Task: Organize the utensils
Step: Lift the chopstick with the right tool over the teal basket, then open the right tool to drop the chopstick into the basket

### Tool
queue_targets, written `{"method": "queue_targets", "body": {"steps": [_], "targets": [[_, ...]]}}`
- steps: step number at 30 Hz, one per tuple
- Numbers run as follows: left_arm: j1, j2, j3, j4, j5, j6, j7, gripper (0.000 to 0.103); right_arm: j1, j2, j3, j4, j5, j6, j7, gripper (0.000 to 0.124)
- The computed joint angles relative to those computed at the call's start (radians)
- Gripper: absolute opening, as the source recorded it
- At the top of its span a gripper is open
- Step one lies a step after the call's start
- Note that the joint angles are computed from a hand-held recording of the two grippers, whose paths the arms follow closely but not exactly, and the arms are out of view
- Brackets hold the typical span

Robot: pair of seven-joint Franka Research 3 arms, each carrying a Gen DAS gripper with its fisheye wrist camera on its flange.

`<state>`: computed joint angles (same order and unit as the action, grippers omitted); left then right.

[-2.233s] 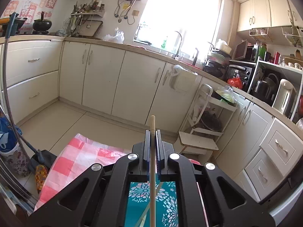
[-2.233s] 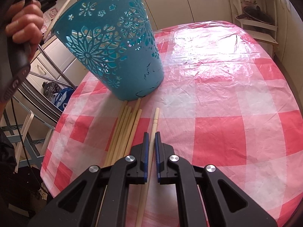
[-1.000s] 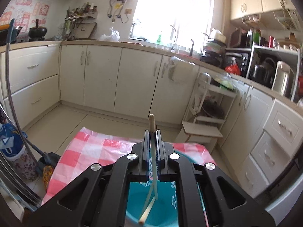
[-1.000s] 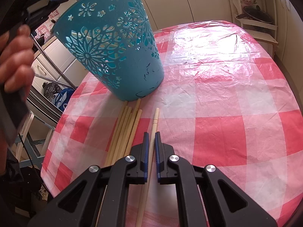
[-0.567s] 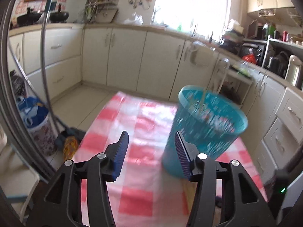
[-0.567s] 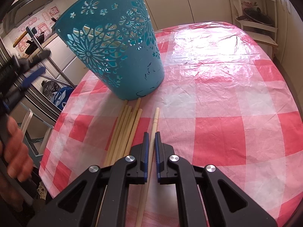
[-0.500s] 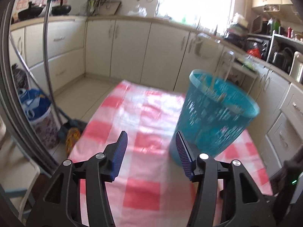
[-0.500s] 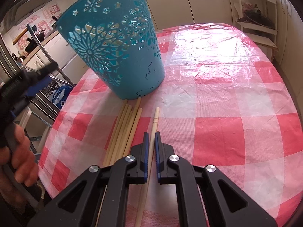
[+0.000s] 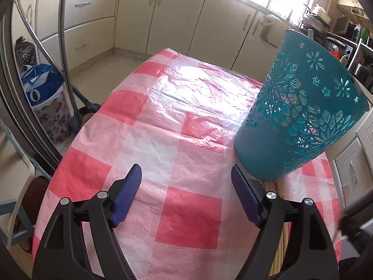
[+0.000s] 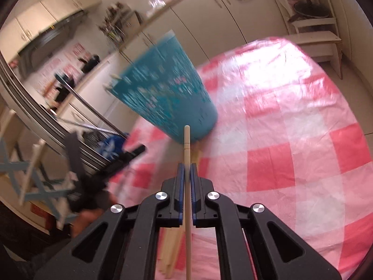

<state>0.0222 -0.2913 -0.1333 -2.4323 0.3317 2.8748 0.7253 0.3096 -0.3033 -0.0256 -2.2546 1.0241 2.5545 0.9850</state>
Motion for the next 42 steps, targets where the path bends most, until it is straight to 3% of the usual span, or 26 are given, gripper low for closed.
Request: {"method": "queue_targets", "body": {"steps": [6, 13, 23, 28, 31, 42], "targets": [[-0.053, 0.023, 0.038, 0.014, -0.087, -0.005, 0.097, 0.077, 0.027, -0.044, -0.035, 0.094, 0.134, -0.036, -0.072, 0.006], [-0.046, 0.024, 0.029, 0.014, -0.109, -0.005, 0.116, 0.079, 0.048, 0.047, -0.020, 0.349, 0.231, -0.020, -0.186, 0.006], [-0.047, 0.029, 0.032, 0.012, -0.127, 0.011, 0.127, 0.079, 0.020, 0.293, 0.083, 0.613, 0.043, 0.165, -0.104, 0.006], [-0.046, 0.029, 0.030, 0.012, -0.129, 0.011, 0.130, 0.079, 0.015, 0.343, 0.115, 0.615, -0.135, 0.278, -0.042, 0.006], [-0.047, 0.031, 0.031, 0.013, -0.133, 0.013, 0.132, 0.079, 0.002, 0.370, 0.119, 0.615, -0.190, 0.258, 0.010, 0.006], [-0.046, 0.032, 0.029, 0.013, -0.135, 0.013, 0.134, 0.081, -0.026, 0.221, 0.087, 0.383, -0.036, 0.210, -0.032, 0.006]]}}
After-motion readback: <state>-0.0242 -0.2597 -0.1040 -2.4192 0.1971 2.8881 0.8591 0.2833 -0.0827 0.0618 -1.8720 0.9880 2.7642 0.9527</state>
